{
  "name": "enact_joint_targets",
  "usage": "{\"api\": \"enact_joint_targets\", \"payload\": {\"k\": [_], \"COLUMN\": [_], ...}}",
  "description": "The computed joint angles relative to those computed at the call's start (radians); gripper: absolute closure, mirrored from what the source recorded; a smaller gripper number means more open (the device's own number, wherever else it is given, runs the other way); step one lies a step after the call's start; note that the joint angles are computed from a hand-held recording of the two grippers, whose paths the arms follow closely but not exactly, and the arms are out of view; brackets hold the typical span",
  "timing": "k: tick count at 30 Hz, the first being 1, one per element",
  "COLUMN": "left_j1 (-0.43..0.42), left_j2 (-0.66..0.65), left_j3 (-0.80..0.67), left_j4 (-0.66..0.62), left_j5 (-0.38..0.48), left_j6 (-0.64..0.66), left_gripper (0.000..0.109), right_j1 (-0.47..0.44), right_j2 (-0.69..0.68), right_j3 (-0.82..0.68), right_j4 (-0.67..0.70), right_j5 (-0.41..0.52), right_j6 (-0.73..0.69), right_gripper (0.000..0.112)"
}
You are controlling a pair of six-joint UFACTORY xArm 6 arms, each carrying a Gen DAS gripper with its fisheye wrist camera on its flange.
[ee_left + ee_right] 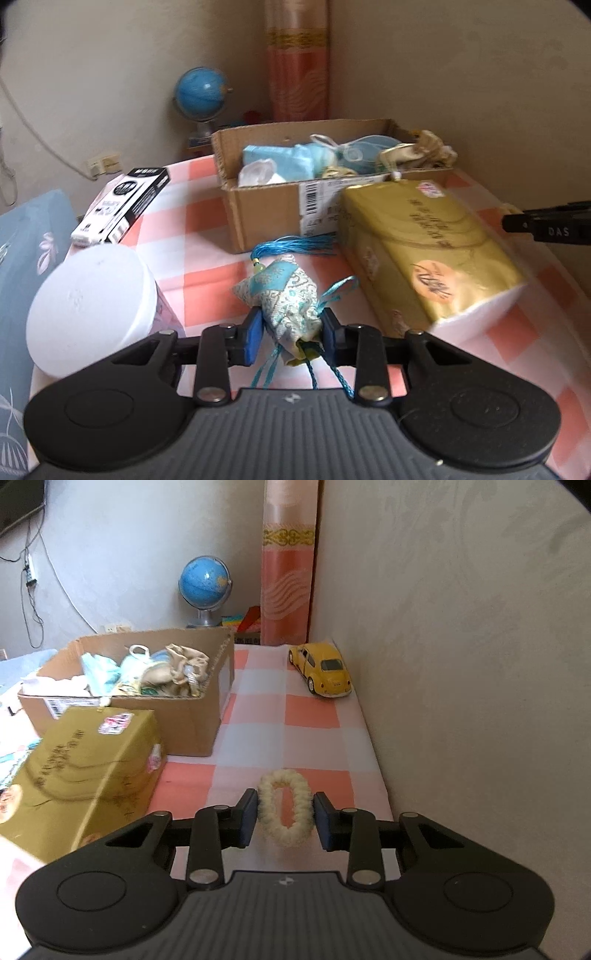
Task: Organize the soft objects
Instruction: 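Close the left gripper on the blue sachet while the right gripper grasps the cream ring, then carry the blue sachet into the box and open the left gripper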
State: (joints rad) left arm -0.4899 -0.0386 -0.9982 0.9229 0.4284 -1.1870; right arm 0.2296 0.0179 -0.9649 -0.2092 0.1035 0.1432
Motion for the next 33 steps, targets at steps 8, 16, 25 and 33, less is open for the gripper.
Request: {"api": "enact_joint_targets", "payload": {"k": [8,16,25,33], "left_j1": [0.024,0.036,0.04,0.075], "left_j2": [-0.113,-0.162,-0.065,0.128], "left_j3": [0.066,0.034,-0.167,-0.417], "left_j4": [-0.279,-0.627,-1.092,-1.249], "left_j5": [-0.084,-0.11,-0.091,-0.03], "left_j6": [0.415,0.893,1.449,1.7], "left_gripper": [0.077,0.077,0.077,0.077], "right_j1": [0.022,0.051,0.053,0.053], "right_j2": [-0.146,-0.277,-0.324,-0.319], "right_j3": [0.131,0.238,0.273,0.275], "right_j4": [0.111,0.229,0.223,0.198], "right_j5": [-0.003,0.009,0.019,0.017], "right_j6": [-0.067,-0.157,-0.143,-0.114], "right_gripper": [0.075,0.075,0.075,0.075]}}
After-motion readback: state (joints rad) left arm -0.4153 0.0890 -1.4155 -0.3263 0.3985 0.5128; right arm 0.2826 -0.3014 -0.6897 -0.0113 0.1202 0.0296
